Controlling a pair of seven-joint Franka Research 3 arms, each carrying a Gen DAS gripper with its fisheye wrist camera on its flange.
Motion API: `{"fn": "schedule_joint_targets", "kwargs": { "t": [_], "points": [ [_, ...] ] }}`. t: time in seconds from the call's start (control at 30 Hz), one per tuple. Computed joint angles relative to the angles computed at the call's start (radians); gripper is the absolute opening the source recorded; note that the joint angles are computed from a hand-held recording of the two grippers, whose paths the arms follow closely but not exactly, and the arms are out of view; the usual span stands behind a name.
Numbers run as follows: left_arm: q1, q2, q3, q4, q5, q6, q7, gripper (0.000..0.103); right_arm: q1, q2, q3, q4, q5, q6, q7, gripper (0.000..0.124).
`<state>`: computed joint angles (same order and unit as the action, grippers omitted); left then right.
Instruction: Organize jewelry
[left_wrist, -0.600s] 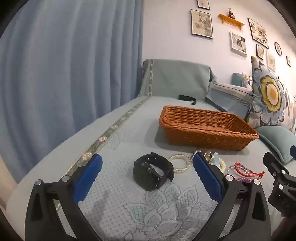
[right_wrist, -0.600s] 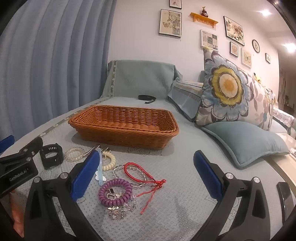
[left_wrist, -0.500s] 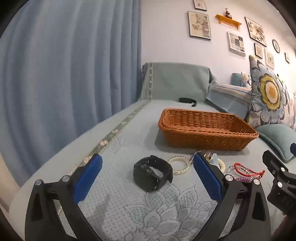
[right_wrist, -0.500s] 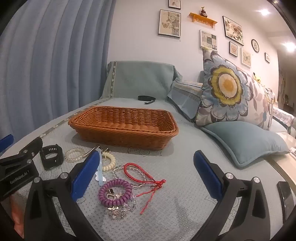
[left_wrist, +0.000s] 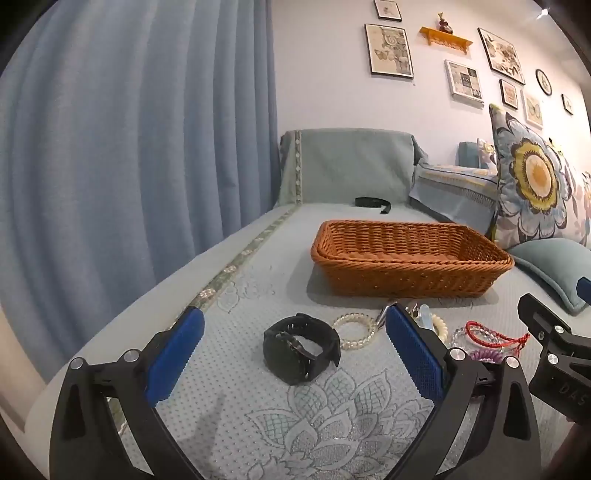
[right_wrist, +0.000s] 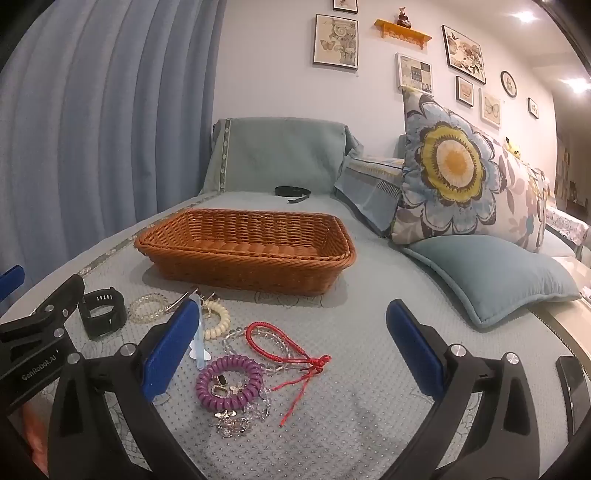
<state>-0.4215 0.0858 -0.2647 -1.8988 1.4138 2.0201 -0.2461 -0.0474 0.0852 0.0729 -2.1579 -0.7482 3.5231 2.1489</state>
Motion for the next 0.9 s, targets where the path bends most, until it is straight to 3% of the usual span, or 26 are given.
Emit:
{"fn": "schedule_joint_targets", "kwargs": {
  "t": [0.9],
  "points": [
    [-0.007,0.010,0.003,0.003,-0.011,-0.012,-0.013,0.095,-0.018,0.006,0.006,0.014,-0.058,-0.002,0.055,0.096]
  ]
}}
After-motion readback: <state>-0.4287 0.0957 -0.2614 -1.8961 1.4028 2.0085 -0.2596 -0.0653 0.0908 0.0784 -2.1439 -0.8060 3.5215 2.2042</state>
